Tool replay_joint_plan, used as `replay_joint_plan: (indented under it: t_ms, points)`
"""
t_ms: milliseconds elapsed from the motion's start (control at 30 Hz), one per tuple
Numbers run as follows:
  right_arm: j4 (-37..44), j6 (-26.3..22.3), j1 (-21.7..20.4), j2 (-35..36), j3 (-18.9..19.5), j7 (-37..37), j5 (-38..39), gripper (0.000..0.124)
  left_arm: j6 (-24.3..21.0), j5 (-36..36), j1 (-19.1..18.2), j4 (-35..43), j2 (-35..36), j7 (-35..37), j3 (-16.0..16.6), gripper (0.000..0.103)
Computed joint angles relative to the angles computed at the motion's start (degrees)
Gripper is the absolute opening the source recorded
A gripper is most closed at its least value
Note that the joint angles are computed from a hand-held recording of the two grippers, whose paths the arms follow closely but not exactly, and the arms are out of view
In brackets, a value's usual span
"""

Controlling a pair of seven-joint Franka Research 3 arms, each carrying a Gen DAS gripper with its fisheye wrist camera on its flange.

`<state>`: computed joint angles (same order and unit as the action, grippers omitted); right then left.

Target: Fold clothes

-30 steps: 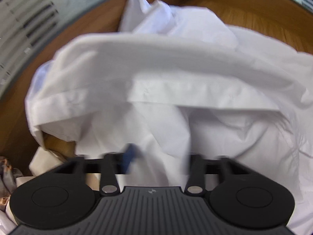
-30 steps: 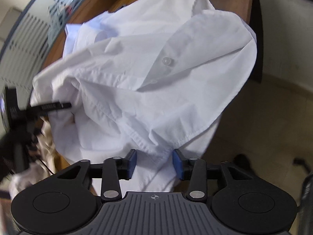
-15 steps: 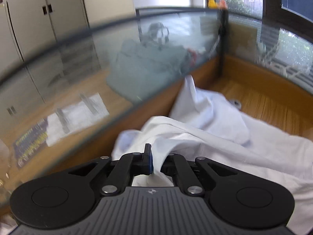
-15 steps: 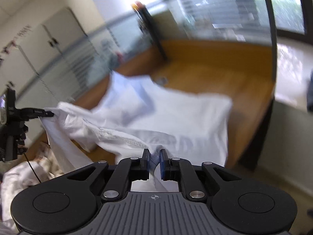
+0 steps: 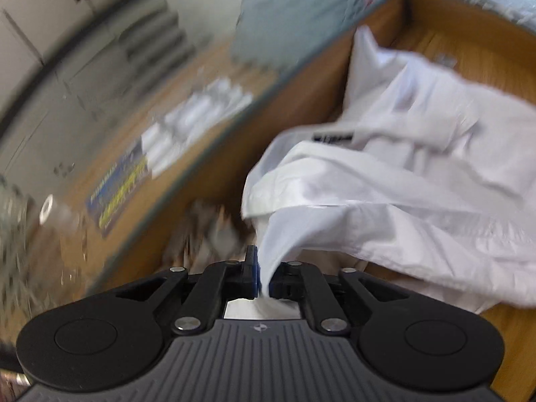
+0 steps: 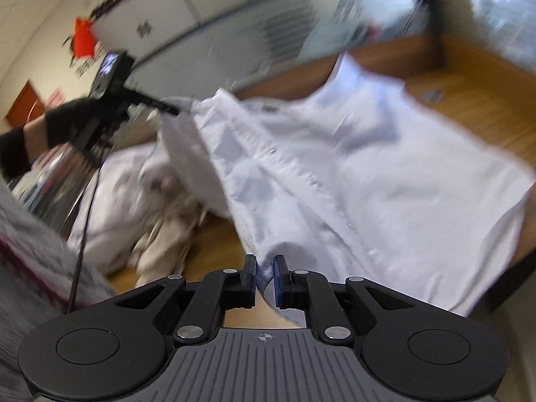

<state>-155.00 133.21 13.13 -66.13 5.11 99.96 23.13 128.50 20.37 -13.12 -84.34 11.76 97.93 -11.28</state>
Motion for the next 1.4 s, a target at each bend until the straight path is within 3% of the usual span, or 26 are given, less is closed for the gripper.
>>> replay_joint_plan:
  t_ms: [133,267,300,433,600,833,933,1000,1133,1267,1400]
  points:
    - [-0.8,-1.7,3.5,3.5,-3.0,-2.8,3.2,0.017,3.9,-1.2,1.7,-6.4,-2.9,-3.8,0.9,0.026]
    - [0.6,-3.9,2.1,3.1,-1.8,-3.3,2.5,0.019,6.9,-8.7,4.1,-9.2,-6.5,-2.9,0.6,0.048]
    - [1.0,-3.8,1.5,2.8,-1.1,-2.9,2.1,0.023,7.4,-10.6,4.5,-9.5,-7.2,-2.1,0.6,0.049]
    - [0.9,-3.6,-3.1,0.7,1.3,1.4,-0.6,0.024,7.1,-14.7,4.6,-8.5,-8.4,0.3,0.2,0.049]
    - [-0.3,-4.5,-9.2,-0.2,3.9,9.3,-6.1,0.024,-0.1,-15.3,4.0,-4.2,-7.3,7.2,-0.3,0.049]
    - [-2.7,-4.7,-14.9,-0.4,6.4,19.3,-13.6,0.024,0.0,-17.0,4.4,-6.5,-9.3,9.7,0.2,0.049]
    - [-3.4,-3.7,-15.9,2.0,6.1,22.2,-15.7,0.025,-1.7,-18.8,4.4,-7.6,-10.2,11.9,0.3,0.052]
    - [-3.7,-3.3,-16.1,4.7,5.8,23.1,-16.9,0.027,-3.0,-19.9,4.5,-7.9,-10.6,13.3,0.4,0.06]
    - [-4.0,-3.3,-16.2,9.0,5.8,26.0,-18.7,0.028,-3.8,-21.7,4.7,-8.4,-11.5,13.6,0.8,0.061]
    - [-4.9,-2.6,-15.9,10.1,5.6,29.6,-19.6,0.029,-2.4,-26.3,5.4,-7.7,-11.7,10.0,1.4,0.061]
    - [-5.8,-1.4,-15.4,10.0,5.2,32.6,-19.9,0.036,0.7,-24.9,5.4,-4.7,-8.7,1.9,1.2,0.061]
